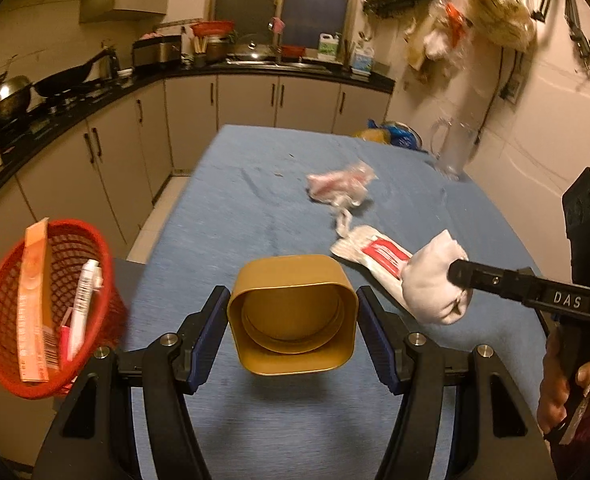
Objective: Collect trash
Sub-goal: 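Carry the tan container and white cloth toward the red basket with both grippers, then lower the container and cloth into the red basket and open both grippers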
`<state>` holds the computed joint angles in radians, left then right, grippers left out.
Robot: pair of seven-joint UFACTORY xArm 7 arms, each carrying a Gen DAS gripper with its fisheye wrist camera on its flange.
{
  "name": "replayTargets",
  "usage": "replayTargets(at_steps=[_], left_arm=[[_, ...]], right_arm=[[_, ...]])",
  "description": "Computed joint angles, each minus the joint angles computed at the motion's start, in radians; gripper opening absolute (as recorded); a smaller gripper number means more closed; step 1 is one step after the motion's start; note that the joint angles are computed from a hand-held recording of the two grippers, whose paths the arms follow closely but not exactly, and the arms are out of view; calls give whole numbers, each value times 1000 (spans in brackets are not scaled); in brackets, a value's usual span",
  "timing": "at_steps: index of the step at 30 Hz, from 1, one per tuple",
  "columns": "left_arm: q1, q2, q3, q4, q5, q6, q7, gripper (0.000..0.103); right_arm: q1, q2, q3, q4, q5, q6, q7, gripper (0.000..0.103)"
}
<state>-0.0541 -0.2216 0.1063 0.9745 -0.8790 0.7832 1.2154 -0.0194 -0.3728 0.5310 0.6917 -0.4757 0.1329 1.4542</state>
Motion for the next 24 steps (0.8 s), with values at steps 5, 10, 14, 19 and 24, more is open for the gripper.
replayTargets(at_steps=[5,10,14,19,24], left_arm=[[25,23,23,44,-18,20,7,63],[65,47,39,88,-46,43,24,63],[101,82,47,141,-66,56,25,63],[152,129,47,203,-90,68,18,63],[198,166,39,247,-109,74,15,63]], right_arm=[[-35,103,47,117,-89,10,28,31],[-7,205,42,235,-199,50,71,31],[33,277,17,316,-265,68,86,31],[103,377,-17,432,-330,101,88,31],[180,456,-63,526,-345,126,61,31]])
